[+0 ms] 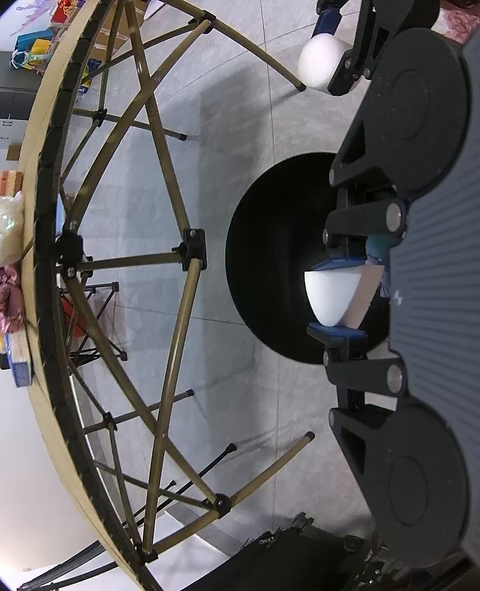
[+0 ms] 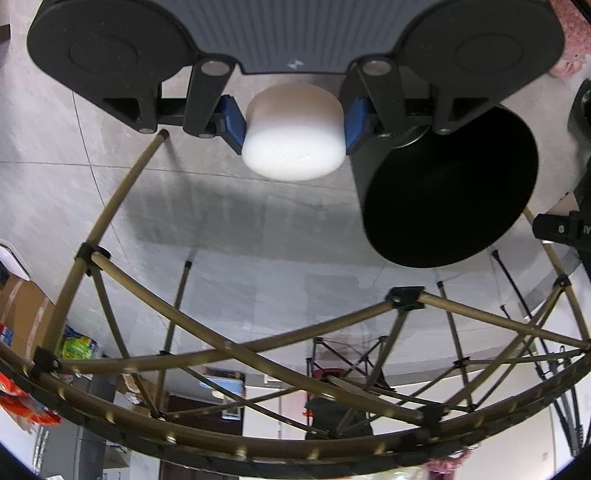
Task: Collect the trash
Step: 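Carry the foam wedge and foam cylinder with both tools over the black bin, then lower the left tool into the bin and open it to drop the wedge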
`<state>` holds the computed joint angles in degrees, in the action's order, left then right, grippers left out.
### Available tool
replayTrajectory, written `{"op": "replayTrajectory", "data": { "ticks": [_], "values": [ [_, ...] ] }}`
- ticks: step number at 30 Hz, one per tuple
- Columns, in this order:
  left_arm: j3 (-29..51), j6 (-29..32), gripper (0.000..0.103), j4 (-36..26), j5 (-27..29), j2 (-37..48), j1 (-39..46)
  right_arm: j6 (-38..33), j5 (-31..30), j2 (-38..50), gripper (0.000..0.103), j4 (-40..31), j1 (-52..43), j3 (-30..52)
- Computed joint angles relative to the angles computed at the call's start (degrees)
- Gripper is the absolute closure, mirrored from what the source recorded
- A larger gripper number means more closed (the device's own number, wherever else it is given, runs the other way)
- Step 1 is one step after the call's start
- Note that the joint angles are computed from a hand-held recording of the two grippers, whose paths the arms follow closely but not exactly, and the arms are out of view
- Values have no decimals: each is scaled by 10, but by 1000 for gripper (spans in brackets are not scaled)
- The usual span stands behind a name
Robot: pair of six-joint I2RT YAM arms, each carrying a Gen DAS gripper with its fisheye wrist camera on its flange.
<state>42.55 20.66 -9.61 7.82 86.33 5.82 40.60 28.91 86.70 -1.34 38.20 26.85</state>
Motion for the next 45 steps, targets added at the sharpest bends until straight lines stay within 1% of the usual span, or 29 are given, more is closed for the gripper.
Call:
{"op": "replayTrajectory", "data": {
  "ticks": [13,24,30,39,42,44,45],
  "values": [
    [52,-70,73,-27,-53,80,-67,13,-22,-4,49,14,-51,-39],
    [133,-141,73,-84,-76,179,-100,10,-28,18,49,18,-74,-43],
    [154,-161,73,-97,-86,213,-110,11,-36,40,49,20,-90,-41],
    [171,-166,72,-108,-92,236,-114,27,-55,58,49,10,-118,-35],
    [176,-166,70,-111,-93,239,-115,27,-59,60,49,11,-120,-34],
    [177,-166,63,-111,-94,239,-115,26,-58,59,49,10,-121,-34],
    [177,-165,50,-111,-93,238,-115,27,-58,58,49,10,-121,-34]
  ]
}}
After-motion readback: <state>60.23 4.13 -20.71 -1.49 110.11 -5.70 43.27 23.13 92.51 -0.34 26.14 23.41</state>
